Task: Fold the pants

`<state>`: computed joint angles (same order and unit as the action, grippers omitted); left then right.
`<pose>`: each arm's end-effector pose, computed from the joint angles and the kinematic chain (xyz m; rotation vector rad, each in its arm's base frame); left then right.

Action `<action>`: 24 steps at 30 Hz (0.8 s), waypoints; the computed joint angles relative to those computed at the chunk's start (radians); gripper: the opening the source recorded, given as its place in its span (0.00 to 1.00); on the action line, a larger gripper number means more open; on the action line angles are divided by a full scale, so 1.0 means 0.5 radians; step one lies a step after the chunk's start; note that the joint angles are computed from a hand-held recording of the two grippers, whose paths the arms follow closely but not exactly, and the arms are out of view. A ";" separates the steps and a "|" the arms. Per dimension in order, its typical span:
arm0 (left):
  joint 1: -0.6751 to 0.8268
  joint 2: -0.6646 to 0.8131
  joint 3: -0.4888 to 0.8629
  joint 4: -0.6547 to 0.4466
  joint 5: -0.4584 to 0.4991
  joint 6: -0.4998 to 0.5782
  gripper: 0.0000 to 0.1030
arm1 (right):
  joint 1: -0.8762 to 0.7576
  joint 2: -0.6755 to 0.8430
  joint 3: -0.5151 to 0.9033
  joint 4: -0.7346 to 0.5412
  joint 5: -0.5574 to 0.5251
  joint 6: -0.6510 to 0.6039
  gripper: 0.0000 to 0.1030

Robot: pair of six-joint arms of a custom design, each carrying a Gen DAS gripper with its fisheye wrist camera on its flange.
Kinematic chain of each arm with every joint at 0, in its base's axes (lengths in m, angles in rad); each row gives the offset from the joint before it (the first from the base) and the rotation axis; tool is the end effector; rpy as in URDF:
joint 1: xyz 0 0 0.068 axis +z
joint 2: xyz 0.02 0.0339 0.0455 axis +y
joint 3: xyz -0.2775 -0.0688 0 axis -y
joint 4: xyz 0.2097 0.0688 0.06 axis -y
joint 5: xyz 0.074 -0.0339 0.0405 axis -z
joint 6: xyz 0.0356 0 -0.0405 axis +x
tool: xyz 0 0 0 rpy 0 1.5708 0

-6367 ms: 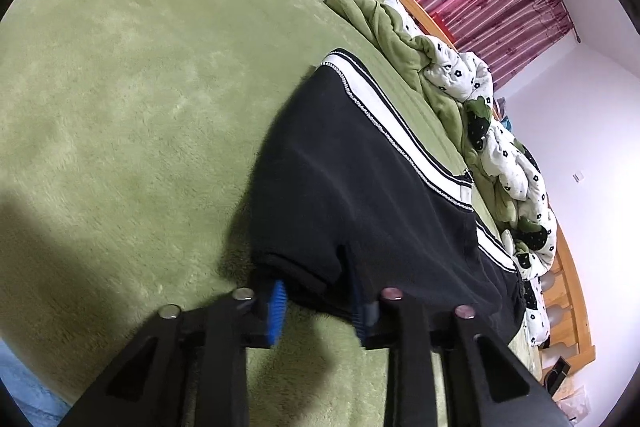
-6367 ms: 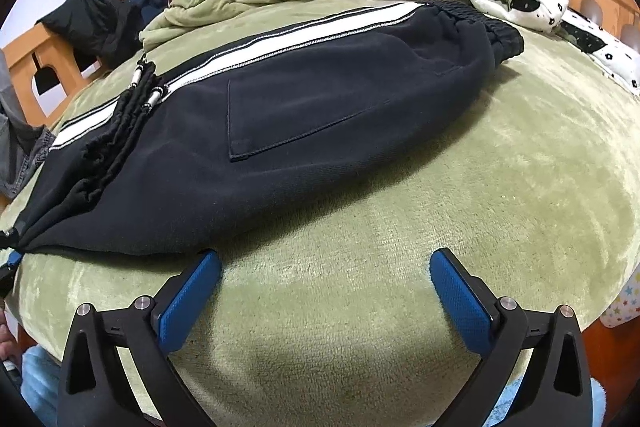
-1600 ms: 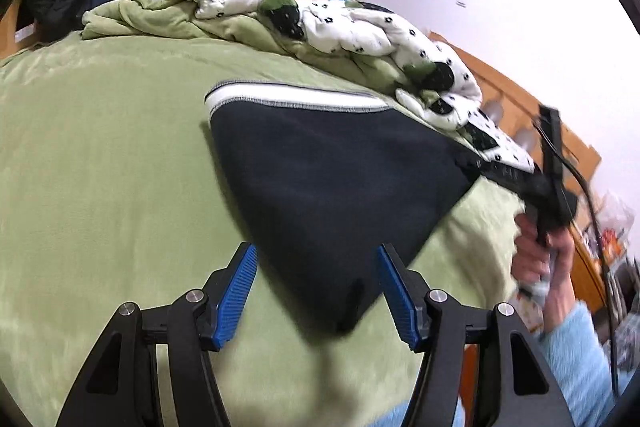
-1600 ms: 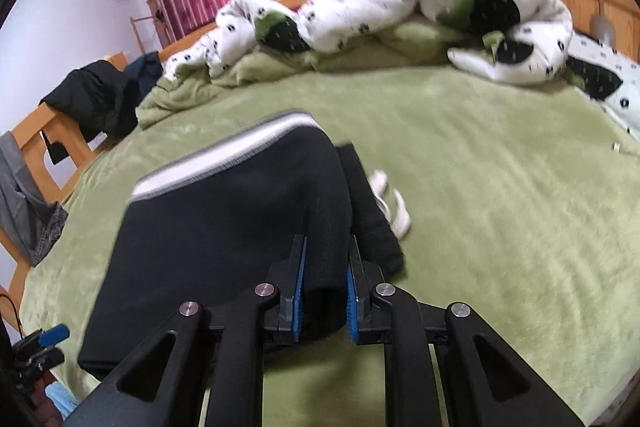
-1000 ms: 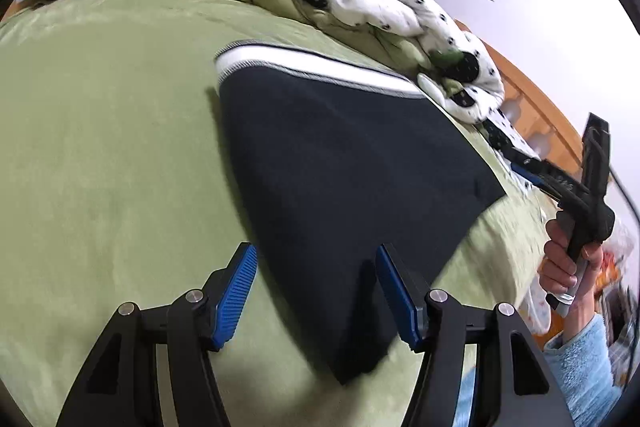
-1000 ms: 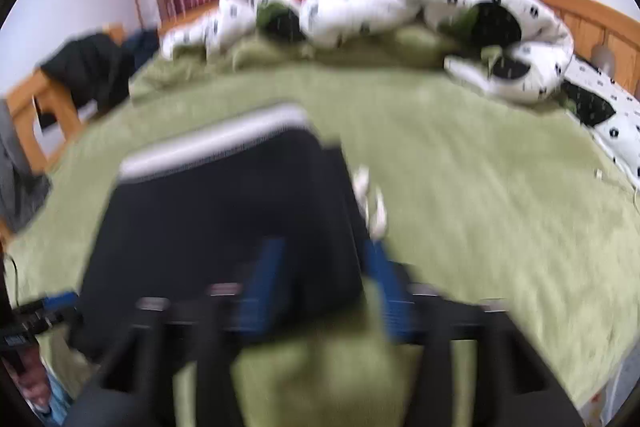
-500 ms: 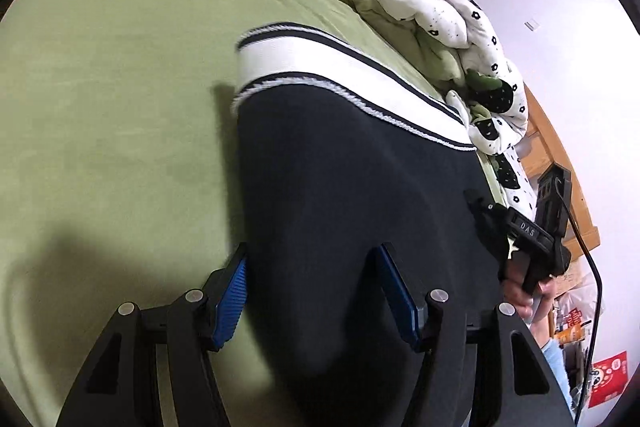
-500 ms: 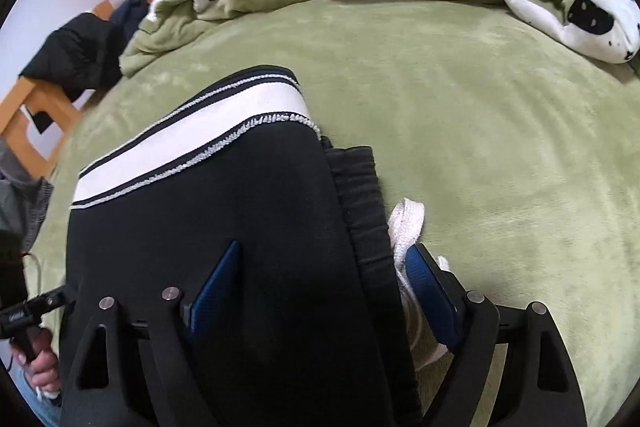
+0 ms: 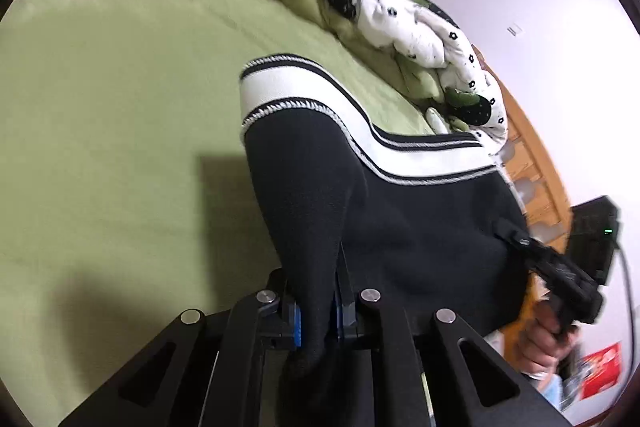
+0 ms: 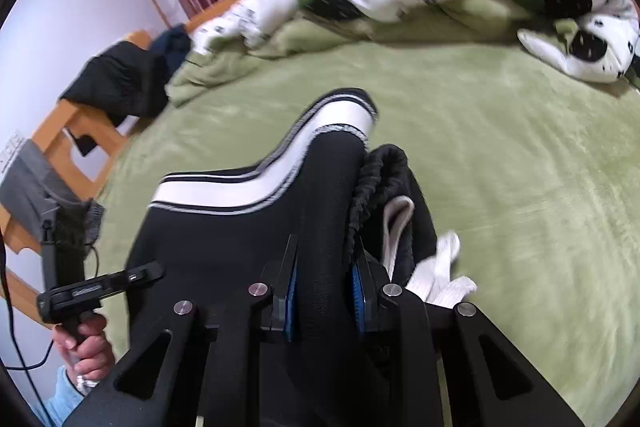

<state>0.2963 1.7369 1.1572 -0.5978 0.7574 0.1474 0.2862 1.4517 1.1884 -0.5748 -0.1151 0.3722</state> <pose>0.3060 0.0678 0.2303 0.0115 2.4800 -0.8512 0.2658 0.0825 0.3111 0.0512 2.4487 0.4372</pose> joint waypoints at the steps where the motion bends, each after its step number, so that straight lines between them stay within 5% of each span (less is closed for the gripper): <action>1: 0.079 0.000 0.077 -0.124 -0.018 0.120 0.10 | 0.102 -0.043 -0.020 0.030 0.033 0.104 0.20; 6: 0.557 0.148 0.526 -0.693 -0.112 0.752 0.11 | 0.610 -0.041 -0.286 0.534 0.165 0.570 0.20; 10: 0.696 0.309 0.419 -0.514 -0.321 0.918 0.19 | 0.792 0.274 -0.420 0.847 0.259 0.726 0.21; 12: 0.701 0.362 0.281 -0.308 -0.394 0.874 0.28 | 0.844 0.423 -0.446 0.819 0.517 0.754 0.33; 14: 0.759 0.376 0.157 -0.168 -0.366 0.907 0.39 | 0.793 0.435 -0.562 0.928 0.439 0.718 0.40; 17: 0.845 0.334 0.137 -0.230 -0.308 1.000 0.44 | 0.765 0.390 -0.453 0.638 0.381 0.654 0.55; 21: 0.925 0.232 0.125 -0.242 -0.247 1.062 0.47 | 0.804 0.274 -0.256 0.375 0.667 0.540 0.55; 24: 0.963 0.212 0.214 -0.323 -0.160 1.040 0.47 | 0.691 0.414 -0.059 0.411 0.593 0.430 0.55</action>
